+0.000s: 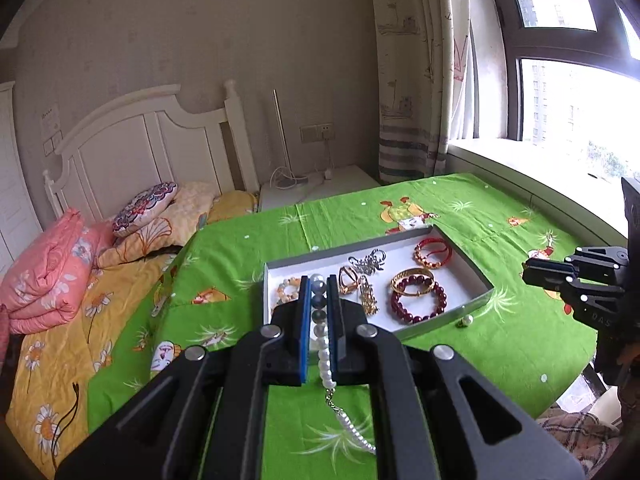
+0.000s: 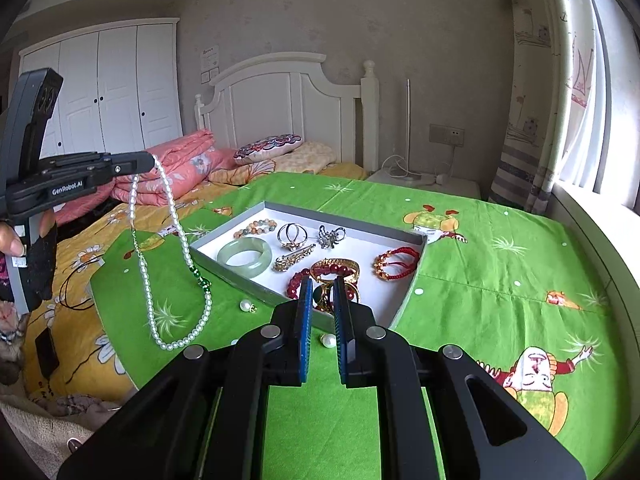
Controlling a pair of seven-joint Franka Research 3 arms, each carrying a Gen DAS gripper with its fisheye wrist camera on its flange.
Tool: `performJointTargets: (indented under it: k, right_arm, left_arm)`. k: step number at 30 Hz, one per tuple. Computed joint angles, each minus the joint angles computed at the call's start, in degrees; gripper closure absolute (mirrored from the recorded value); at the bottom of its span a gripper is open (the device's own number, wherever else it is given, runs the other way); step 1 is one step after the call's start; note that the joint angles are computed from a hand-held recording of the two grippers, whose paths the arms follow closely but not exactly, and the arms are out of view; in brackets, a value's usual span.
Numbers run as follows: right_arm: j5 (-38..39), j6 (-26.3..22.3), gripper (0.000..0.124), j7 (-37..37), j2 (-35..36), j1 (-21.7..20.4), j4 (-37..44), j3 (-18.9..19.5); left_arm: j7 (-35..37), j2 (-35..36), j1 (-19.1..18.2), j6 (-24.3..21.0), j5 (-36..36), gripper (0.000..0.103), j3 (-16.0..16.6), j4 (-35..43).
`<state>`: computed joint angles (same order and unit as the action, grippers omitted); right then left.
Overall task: Organize jewelry
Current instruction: 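Carry the pearl necklace and gold ring into the box and open both tools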
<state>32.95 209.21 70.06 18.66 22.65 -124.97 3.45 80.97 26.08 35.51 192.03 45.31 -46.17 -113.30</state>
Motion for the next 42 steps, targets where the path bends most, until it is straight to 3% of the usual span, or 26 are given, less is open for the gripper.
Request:
performJointTargets:
  k: [2,9,17,19,21,25,33,38,40,42]
  right_arm:
    - [0.9,-0.5,0.113,-1.6,0.1,0.8,0.9,-0.7]
    - [4.6,-2.5,0.113,-6.4,1.5,2.9,4.5,-2.3]
    - [6.0,-4.8,0.113,-7.6,4.1,3.5,7.8,-3.3]
    - [6.3,-5.4,0.113,-7.9,4.7,3.8,8.6,-3.7]
    - [7.2,-6.2,0.113,-8.6,5.5,4.6,9.9,-4.9]
    - [10.8,-9.9,0.113,-10.5,8.2,7.6,13.9,-9.1]
    - [12.9,-18.7,0.113,-5.3,14.6,17.6,19.9,-23.9]
    - [10.3,-25.5,0.113,2.2,19.4,24.4,22.7,-34.5]
    - [8.7,-29.0,0.113,5.7,21.2,26.3,23.8,-37.8]
    - [7.0,-29.7,0.113,7.8,21.8,27.0,24.0,-39.1]
  left_arm:
    - [0.6,0.7,1.2,-0.7,0.3,0.096,-2.0,1.4]
    - [0.8,-1.4,-2.6,1.1,0.3,0.096,1.0,4.9]
    - [-1.6,-3.2,-10.3,1.8,3.1,0.096,7.6,9.2]
    - [-0.8,-0.9,-7.9,-0.8,4.3,0.096,3.2,11.3]
    - [1.1,0.5,-8.7,-2.1,2.9,0.096,2.5,13.2]
    - [5.3,4.9,-10.6,-5.4,-0.1,0.096,0.4,18.2]
    - [11.2,10.7,-19.7,-9.3,-5.9,0.096,3.6,26.7]
    - [13.3,13.7,-26.6,-9.5,-9.0,0.096,8.9,31.8]
    - [15.5,15.7,-27.8,-11.6,-10.2,0.096,8.9,33.8]
    - [15.5,16.5,-31.9,-12.1,-10.5,0.096,14.1,35.5]
